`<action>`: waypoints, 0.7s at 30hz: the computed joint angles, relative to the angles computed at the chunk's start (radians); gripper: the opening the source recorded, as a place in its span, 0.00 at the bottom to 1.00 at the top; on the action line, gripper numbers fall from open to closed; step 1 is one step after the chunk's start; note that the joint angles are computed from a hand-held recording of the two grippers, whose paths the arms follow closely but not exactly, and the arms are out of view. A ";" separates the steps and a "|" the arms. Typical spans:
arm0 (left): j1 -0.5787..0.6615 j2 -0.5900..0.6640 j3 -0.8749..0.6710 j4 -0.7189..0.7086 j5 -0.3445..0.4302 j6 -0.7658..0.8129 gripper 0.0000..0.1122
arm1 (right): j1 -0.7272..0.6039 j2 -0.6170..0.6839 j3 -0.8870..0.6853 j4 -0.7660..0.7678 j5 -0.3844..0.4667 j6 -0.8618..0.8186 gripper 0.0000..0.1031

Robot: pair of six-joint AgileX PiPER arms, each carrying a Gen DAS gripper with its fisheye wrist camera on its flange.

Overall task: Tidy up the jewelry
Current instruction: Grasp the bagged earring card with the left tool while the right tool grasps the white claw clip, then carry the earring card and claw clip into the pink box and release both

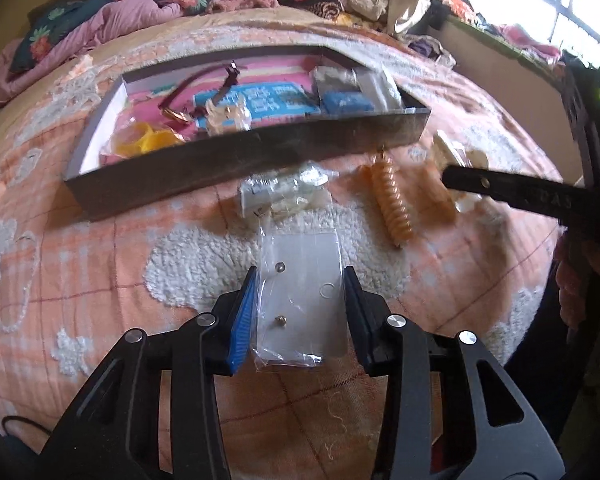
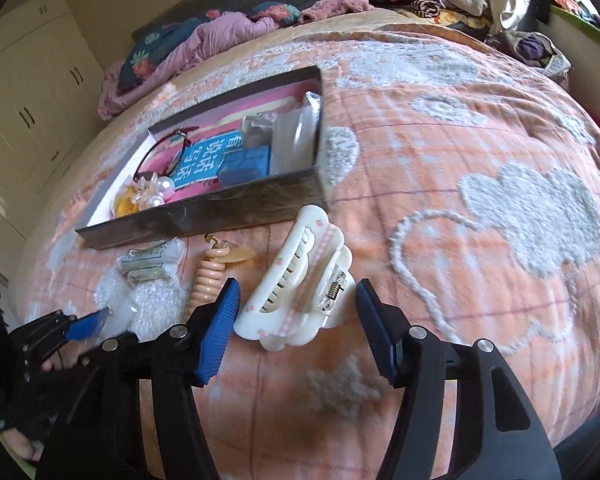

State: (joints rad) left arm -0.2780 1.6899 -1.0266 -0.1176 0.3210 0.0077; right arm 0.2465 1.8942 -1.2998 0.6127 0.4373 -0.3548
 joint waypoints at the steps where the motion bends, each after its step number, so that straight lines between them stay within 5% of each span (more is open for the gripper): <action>1: 0.007 -0.014 0.005 -0.018 -0.002 0.015 0.29 | -0.012 -0.017 0.018 0.026 -0.002 -0.021 0.57; 21: 0.155 -0.139 0.011 -0.120 -0.010 0.075 0.29 | 0.011 -0.131 0.027 0.074 -0.020 -0.104 0.55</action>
State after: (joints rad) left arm -0.1233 1.5505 -1.0158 -0.2378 0.3115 0.0828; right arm 0.2574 1.7632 -1.2727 0.6871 0.4176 -0.4593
